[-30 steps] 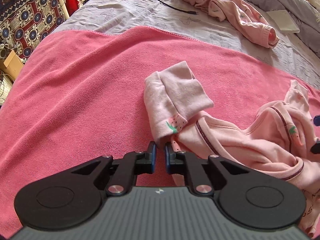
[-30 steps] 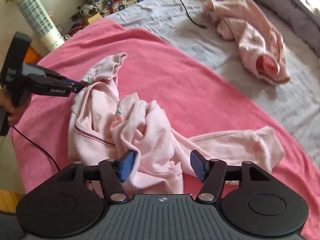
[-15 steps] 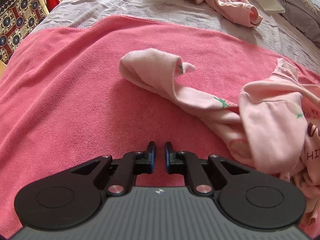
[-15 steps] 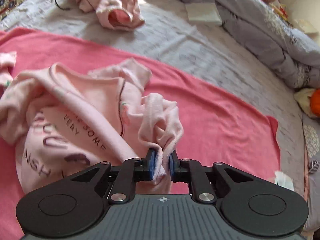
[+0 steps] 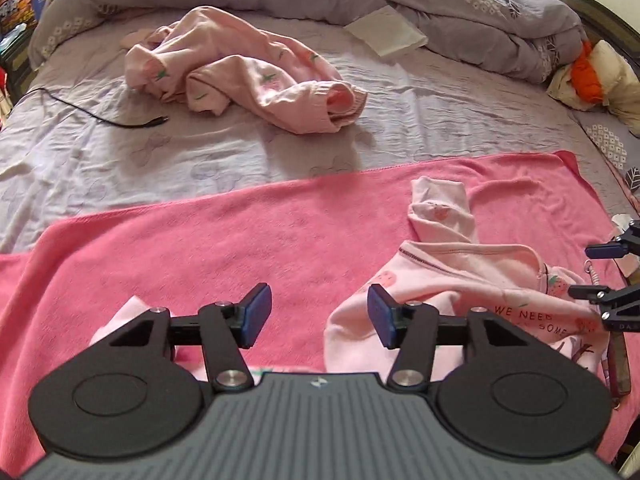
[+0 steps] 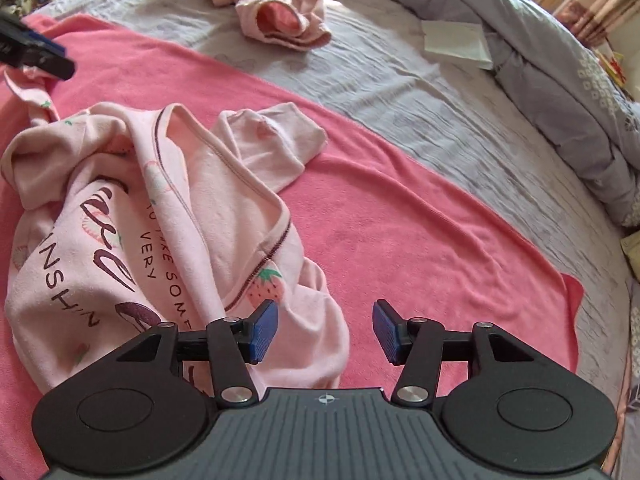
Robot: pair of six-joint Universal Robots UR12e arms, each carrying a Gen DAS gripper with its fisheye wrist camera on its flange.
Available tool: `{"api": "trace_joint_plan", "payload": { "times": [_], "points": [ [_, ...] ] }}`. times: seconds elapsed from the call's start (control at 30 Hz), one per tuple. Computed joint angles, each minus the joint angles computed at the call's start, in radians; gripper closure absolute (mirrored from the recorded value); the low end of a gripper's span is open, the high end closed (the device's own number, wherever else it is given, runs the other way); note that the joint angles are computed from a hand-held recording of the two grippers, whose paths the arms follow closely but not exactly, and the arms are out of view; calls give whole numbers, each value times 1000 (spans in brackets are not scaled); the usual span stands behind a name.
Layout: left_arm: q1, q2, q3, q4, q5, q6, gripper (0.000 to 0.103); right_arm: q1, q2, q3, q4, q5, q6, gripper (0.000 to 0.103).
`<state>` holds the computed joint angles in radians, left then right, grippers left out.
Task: Fold clothes
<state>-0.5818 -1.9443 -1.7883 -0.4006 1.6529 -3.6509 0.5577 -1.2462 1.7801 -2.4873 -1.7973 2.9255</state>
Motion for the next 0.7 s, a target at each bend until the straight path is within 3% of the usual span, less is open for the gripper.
{"api": "trace_joint_plan", "payload": {
  "times": [0.1, 0.27, 0.33, 0.37, 0.4, 0.47, 0.57, 0.7],
  "points": [
    [15, -40, 38, -24, -103, 58, 38, -5, 25, -10, 12, 57, -83, 50],
    [1, -109, 122, -194, -109, 181, 39, -22, 59, -13, 27, 143, -94, 49],
    [-12, -118, 123, -191, -73, 183, 39, -29, 63, -10, 22, 169, -61, 58],
    [-18, -117, 119, -177, -58, 185, 45, -28, 58, -5, 7, 164, -50, 67],
    [-22, -114, 113, -158, -50, 186, 62, -27, 53, 1, -7, 158, -38, 79],
    [-28, -107, 107, -148, -42, 174, 90, -20, 34, 24, -70, 129, -12, 80],
    [-39, -95, 95, -132, -13, 154, 98, -11, -2, 61, -166, 82, 39, 81],
    [-43, -74, 76, -105, -4, 105, 98, 1, -41, 92, -237, 52, 73, 82]
  ]
}}
